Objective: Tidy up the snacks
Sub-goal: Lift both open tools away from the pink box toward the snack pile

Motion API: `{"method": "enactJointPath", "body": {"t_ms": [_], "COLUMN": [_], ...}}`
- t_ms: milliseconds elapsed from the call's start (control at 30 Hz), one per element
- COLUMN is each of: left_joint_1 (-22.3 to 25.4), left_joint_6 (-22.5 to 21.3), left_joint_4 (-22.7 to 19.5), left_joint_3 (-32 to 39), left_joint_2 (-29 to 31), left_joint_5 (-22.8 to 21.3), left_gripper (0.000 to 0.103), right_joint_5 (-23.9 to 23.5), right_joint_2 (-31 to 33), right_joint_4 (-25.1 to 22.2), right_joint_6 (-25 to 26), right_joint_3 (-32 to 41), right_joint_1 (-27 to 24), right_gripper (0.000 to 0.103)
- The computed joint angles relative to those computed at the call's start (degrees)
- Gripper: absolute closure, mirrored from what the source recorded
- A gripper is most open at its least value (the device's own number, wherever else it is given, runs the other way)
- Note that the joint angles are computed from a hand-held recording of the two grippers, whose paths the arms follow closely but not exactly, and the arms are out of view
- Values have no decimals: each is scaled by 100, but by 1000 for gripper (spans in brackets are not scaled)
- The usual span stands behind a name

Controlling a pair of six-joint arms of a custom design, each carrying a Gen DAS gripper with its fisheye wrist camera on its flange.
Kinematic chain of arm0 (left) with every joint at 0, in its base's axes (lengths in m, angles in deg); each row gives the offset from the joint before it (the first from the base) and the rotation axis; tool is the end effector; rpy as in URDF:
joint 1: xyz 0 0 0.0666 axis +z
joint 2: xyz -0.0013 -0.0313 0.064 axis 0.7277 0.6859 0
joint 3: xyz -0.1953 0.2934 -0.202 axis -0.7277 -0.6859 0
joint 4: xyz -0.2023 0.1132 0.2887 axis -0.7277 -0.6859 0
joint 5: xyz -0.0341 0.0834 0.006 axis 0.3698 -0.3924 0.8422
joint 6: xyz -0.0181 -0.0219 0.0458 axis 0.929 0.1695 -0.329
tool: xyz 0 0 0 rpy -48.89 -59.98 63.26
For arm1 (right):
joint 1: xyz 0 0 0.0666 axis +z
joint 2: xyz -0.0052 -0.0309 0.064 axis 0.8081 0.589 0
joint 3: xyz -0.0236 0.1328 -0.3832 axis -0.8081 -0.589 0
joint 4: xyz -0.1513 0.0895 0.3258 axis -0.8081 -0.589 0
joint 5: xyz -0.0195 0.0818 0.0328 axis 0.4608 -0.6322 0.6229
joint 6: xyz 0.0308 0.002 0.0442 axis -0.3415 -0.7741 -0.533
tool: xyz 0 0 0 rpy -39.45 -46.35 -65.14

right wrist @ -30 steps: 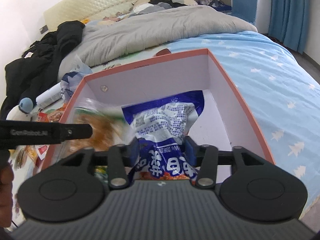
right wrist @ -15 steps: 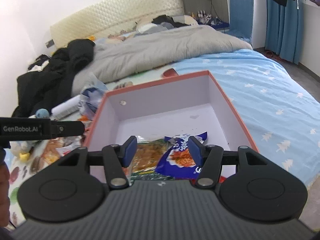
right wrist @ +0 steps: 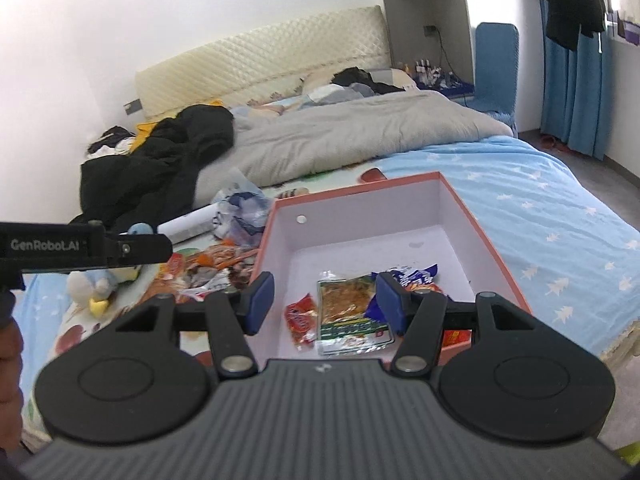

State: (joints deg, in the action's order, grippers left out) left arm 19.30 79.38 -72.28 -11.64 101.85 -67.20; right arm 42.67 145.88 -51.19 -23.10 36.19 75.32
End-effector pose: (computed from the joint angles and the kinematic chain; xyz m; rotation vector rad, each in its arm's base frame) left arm 0.2999 -0.1457 0.5324 -0.1700 2.2203 -0.2527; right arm 0.3351 0.1339 0.4993 -0.2279 2.1509 0.4187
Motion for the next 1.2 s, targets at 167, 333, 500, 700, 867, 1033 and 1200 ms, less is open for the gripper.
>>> {"method": "enactJointPath", "body": {"t_ms": [167, 333, 500, 700, 867, 1033, 1200], "left_joint_1": [-175, -273, -384, -547, -649, -695, -536], "left_joint_6": [276, 532, 612, 610, 714, 971, 1228], "left_joint_4": [-233, -363, -453, -654, -925, -1254, -1436], "left_joint_3": [-277, -509, -607, -666, -837, -1027, -1229], "left_joint_2": [-476, -798, -1043, -1323, -1648, -2001, -2263], "left_joint_5": [-234, -397, -547, -808, -990, -1212, -1178], "left_gripper": [51, 51, 51, 51, 51, 51, 51], "right_joint_5": [40, 96, 149, 321, 447, 372, 432], "right_joint_2": [-305, -536, -732, -874, -935, -983, -932], "right_joint_4": [-48, -113, -129, -88, -15, 127, 77], "right_joint_6": [-35, -61, -47, -66, -112, 47, 82], "right_joint_3": [-179, -305, -408, -500, -595, -768, -794], "right_joint_1": [228, 473, 671, 901, 1188, 1467, 1724], "right_gripper": [44, 44, 44, 44, 44, 44, 44]}}
